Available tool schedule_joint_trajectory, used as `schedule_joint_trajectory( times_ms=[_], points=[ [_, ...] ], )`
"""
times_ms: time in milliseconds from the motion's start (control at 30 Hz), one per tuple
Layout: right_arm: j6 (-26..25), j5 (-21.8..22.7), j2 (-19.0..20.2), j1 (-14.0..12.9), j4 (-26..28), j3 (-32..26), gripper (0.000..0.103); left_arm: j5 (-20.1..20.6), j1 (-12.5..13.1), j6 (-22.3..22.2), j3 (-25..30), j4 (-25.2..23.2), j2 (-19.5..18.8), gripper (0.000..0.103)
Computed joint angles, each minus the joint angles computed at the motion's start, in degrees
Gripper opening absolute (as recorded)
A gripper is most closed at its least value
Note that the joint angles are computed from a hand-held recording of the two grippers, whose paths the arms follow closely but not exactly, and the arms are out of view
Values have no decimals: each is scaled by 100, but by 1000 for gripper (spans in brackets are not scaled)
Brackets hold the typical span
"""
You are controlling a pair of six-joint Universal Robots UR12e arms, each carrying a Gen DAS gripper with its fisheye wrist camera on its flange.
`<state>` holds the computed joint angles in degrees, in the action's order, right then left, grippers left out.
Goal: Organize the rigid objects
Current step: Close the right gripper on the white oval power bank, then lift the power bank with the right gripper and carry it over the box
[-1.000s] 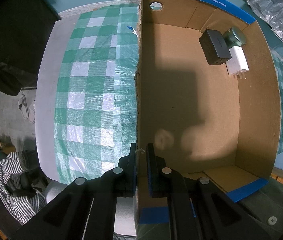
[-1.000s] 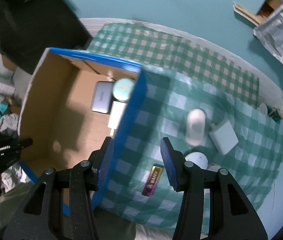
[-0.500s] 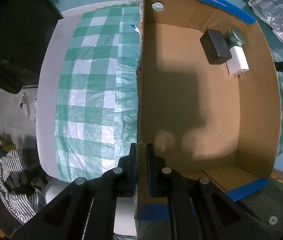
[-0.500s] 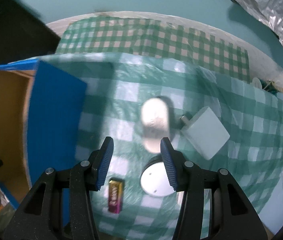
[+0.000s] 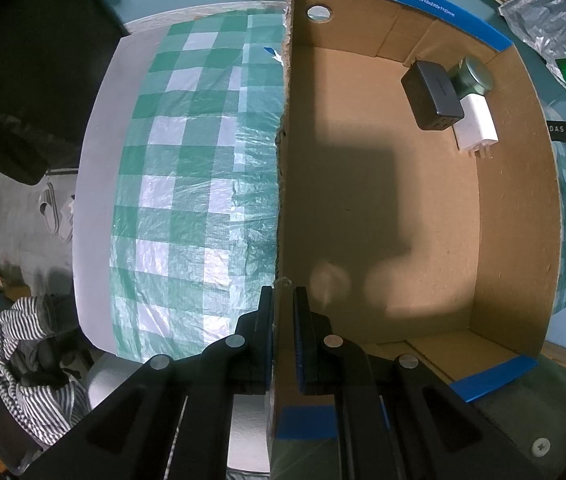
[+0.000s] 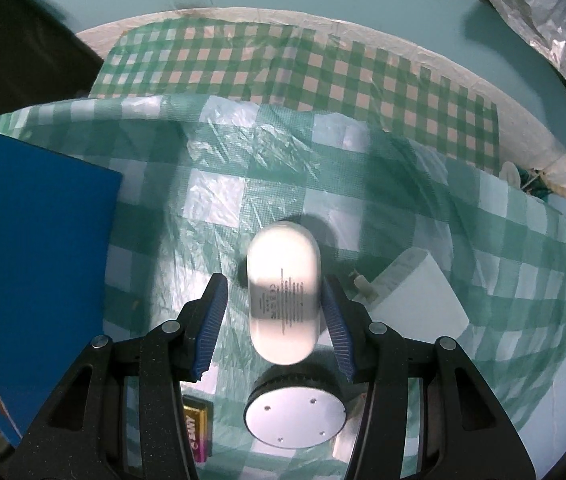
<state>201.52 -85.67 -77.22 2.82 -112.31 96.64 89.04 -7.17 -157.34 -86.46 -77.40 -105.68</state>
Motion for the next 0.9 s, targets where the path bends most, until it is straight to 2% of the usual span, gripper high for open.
schedule_joint_trajectory(
  times_ms=[233,367,900],
  points=[
    [37,-111,70,33,17,-13,49,10,7,-25,-7,1,5,8],
    [57,-297,70,84,42,-20,38,13,4,-6,-4,0,4,8],
    [41,-28,-99,130,-29,22,37,6,2,21,4,-12,5,8]
  ],
)
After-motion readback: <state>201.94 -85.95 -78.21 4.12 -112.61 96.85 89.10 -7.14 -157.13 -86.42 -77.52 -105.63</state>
